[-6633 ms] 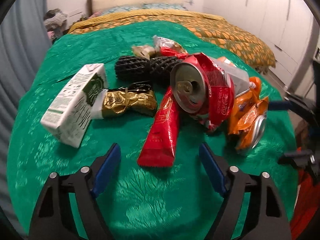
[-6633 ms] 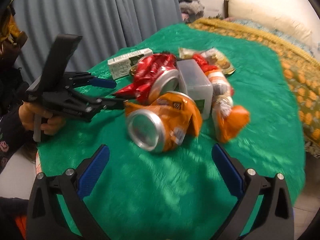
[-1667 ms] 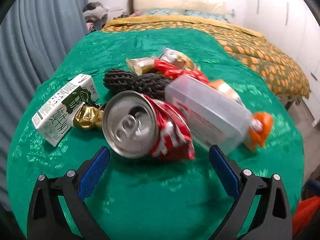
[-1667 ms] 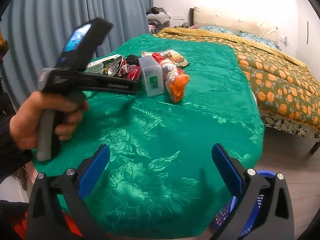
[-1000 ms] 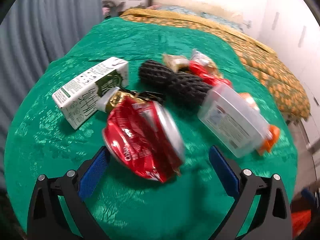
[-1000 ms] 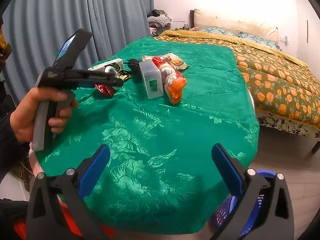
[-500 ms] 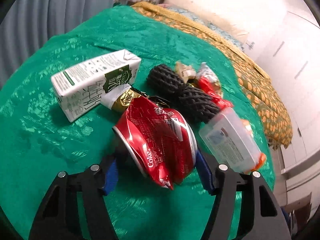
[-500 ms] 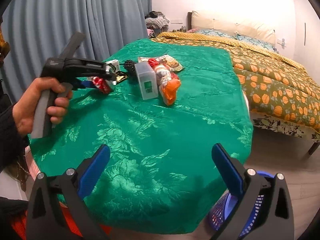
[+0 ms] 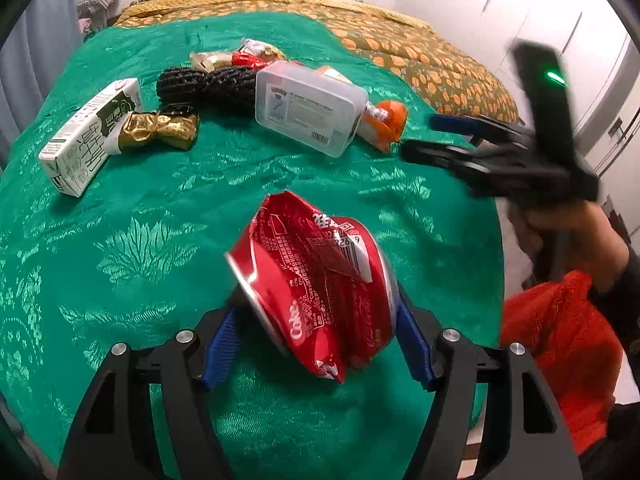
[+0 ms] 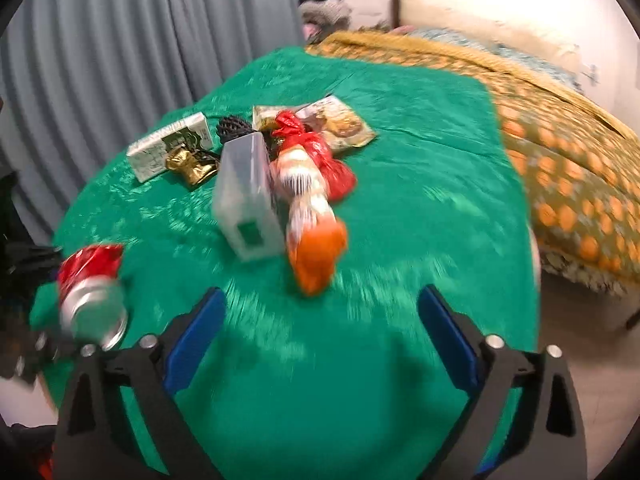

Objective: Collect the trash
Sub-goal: 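Lift the Coke can with the left tool while the right tool grasps the orange-white snack bag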

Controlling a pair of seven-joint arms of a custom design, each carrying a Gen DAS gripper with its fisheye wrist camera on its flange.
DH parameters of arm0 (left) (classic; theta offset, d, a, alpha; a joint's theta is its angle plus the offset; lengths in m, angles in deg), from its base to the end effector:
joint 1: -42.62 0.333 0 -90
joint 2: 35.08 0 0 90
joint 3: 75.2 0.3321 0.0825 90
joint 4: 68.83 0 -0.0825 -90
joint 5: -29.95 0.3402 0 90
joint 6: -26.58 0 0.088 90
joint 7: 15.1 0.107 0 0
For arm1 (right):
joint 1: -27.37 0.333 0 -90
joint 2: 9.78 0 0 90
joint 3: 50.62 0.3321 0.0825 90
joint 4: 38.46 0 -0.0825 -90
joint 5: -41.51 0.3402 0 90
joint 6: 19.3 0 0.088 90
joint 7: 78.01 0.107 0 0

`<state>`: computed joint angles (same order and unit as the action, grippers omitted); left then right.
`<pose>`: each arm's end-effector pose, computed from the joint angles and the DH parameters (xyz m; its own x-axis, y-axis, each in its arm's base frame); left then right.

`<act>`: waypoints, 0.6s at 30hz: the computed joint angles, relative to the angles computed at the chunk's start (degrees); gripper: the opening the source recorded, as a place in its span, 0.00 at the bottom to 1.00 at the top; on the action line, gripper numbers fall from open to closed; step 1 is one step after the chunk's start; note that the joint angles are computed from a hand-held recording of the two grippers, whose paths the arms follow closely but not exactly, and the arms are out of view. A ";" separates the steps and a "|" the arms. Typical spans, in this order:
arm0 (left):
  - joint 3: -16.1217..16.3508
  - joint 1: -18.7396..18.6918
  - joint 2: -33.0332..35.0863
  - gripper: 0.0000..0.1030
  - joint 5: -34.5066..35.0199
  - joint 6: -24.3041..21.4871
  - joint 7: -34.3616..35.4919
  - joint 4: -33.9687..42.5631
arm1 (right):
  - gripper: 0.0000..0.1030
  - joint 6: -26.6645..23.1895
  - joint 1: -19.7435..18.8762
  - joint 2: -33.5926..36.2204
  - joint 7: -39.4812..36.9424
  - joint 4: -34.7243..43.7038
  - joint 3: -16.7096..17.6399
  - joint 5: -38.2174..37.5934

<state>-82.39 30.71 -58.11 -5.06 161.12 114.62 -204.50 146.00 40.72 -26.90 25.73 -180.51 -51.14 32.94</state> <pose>0.3874 -0.1499 0.5502 -0.6563 -0.7272 0.2012 -0.7001 0.4875 -0.5217 0.4303 0.1065 0.5225 0.1271 -0.9912 -0.0357 -0.7569 -0.0736 -0.6493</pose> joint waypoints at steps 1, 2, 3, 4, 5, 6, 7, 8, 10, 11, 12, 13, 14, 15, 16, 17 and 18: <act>0.38 -0.02 0.09 0.67 -0.79 -0.24 -0.30 0.07 | 0.66 -0.96 0.72 1.89 -1.71 2.02 -0.82 0.56; 0.72 0.12 0.18 0.68 -1.34 -0.28 -0.45 0.14 | 0.57 -0.98 1.90 2.59 -3.53 2.66 -1.81 2.54; 0.82 0.40 -0.06 0.68 -1.60 0.10 -0.71 -0.16 | 0.45 -0.65 3.32 2.95 -5.85 2.99 -3.04 5.31; 0.78 0.78 -0.41 0.74 -1.38 0.62 -0.99 -0.54 | 0.39 -0.38 3.44 2.73 -6.48 2.82 -3.04 6.38; 0.50 0.97 -0.67 0.79 -1.15 1.26 -1.44 -0.89 | 0.31 -0.18 3.35 2.15 -6.82 2.33 -2.92 7.07; 0.58 1.06 -0.78 0.80 -1.17 1.87 -1.41 -1.15 | 0.30 -0.12 3.21 1.21 -6.73 1.60 -2.58 7.46; 0.91 1.05 -1.01 0.83 -1.38 2.05 -1.12 -1.45 | 0.29 -0.17 2.74 -0.31 -6.06 0.32 -1.96 7.24; 1.18 1.06 -1.10 0.86 -1.54 2.02 -0.94 -1.59 | 0.29 -0.46 2.23 -1.28 -4.96 -0.44 -1.11 6.70; 1.13 1.24 -2.16 0.89 -1.83 2.93 -1.27 -2.83 | 0.29 -1.35 2.26 -3.94 -3.44 -2.54 -0.67 6.67; 0.95 1.22 -2.61 0.90 -2.04 3.69 -1.63 -3.41 | 0.29 -2.34 2.62 -5.72 -2.58 -3.87 -0.61 7.09; 0.85 1.05 -2.87 0.91 -2.34 4.30 -1.92 -3.84 | 0.29 -3.48 3.02 -7.41 -1.76 -5.13 -0.59 7.49; 0.70 0.83 -3.45 0.91 -2.82 5.02 -2.42 -4.54 | 0.29 -4.11 3.43 -8.42 -1.16 -5.90 -0.64 7.75; 0.51 0.53 -3.68 0.92 -3.26 5.76 -2.92 -4.96 | 0.29 -5.05 3.98 -10.17 -0.33 -7.23 -0.61 8.27; 0.12 0.11 -3.84 0.92 -3.74 6.74 -3.51 -5.38 | 0.29 -5.89 4.48 -11.49 0.30 -8.19 -0.64 8.59; -0.52 -0.23 -3.81 0.92 -3.83 8.05 -4.26 -5.65 | 0.29 -7.02 5.16 -12.96 1.04 -9.25 -0.65 9.15; -1.20 -0.38 -3.73 0.92 -3.51 9.52 -5.20 -6.00 | 0.29 -7.58 5.44 -13.54 1.56 -9.69 -0.64 9.22; -2.16 -0.21 -3.36 0.92 -2.67 11.21 -6.90 -6.21 | 0.29 -8.22 5.66 -14.02 2.02 -10.00 -0.68 9.27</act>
<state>-84.55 30.50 -61.46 -7.73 172.32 107.72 -210.71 137.77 46.38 -40.92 27.75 -190.51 -51.83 42.21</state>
